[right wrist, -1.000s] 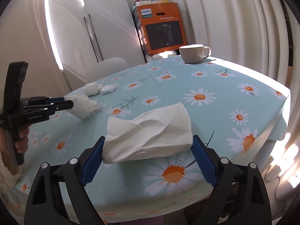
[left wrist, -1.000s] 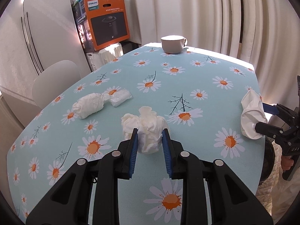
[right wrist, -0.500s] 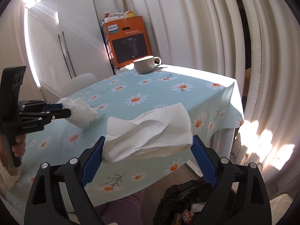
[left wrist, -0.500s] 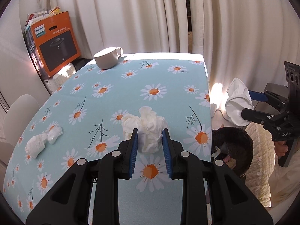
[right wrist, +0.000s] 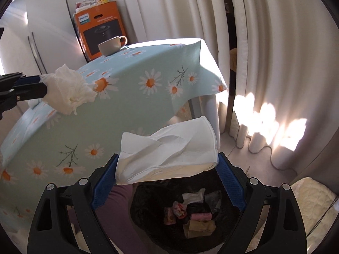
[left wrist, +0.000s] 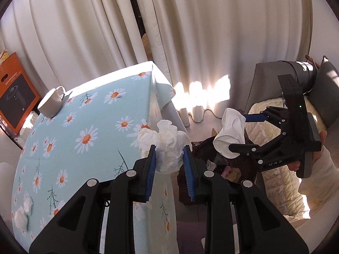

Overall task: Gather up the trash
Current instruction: 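Open both grippers to drop the tissues and napkin into the bin, then move both open grippers back over the table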

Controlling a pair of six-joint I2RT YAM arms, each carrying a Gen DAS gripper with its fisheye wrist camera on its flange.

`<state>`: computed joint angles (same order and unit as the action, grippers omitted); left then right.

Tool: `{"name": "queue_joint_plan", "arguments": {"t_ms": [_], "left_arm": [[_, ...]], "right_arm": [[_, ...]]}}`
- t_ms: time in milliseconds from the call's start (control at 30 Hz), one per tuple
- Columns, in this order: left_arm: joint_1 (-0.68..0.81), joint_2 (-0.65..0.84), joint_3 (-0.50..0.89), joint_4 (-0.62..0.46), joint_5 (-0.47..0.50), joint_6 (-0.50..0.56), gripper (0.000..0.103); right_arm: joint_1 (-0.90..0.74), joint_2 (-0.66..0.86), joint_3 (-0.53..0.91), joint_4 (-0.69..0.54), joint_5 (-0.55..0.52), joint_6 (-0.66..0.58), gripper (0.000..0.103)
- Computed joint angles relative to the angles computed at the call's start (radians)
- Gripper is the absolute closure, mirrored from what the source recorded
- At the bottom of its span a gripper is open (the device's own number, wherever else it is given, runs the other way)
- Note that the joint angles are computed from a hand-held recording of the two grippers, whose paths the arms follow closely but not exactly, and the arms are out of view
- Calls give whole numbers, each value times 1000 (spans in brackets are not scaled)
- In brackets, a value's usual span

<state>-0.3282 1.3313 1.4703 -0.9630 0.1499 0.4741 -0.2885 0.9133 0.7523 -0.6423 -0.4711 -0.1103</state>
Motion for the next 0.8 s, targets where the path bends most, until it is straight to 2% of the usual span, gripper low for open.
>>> {"name": "queue_joint_plan", "arguments": {"t_ms": [100, 133, 167, 200, 233, 267, 567, 800], "left_arm": [[-61, 18, -3, 0, -18, 3, 76], [-76, 27, 0, -6, -19, 1, 68], [-90, 34, 0, -6, -26, -1, 59], [-99, 28, -13, 13, -31, -1, 30], [-105, 11, -40, 54, -37, -1, 9], [-101, -6, -64, 95, -36, 1, 7], [76, -33, -34, 14, -6, 4, 6], [301, -75, -56, -8, 62, 13, 6]], "right_arm": [[-37, -5, -50, -9, -32, -24, 18], [-41, -2, -62, -10, -33, -30, 17], [-44, 1, -75, -9, -32, -35, 17], [-44, 6, -86, -8, -28, -37, 16], [-40, 20, -92, -4, -18, -34, 13], [-31, 32, -98, 3, 0, -18, 12], [-36, 129, -140, 67, 10, 16, 12], [-18, 146, -91, 73, -77, 38, 12]]}}
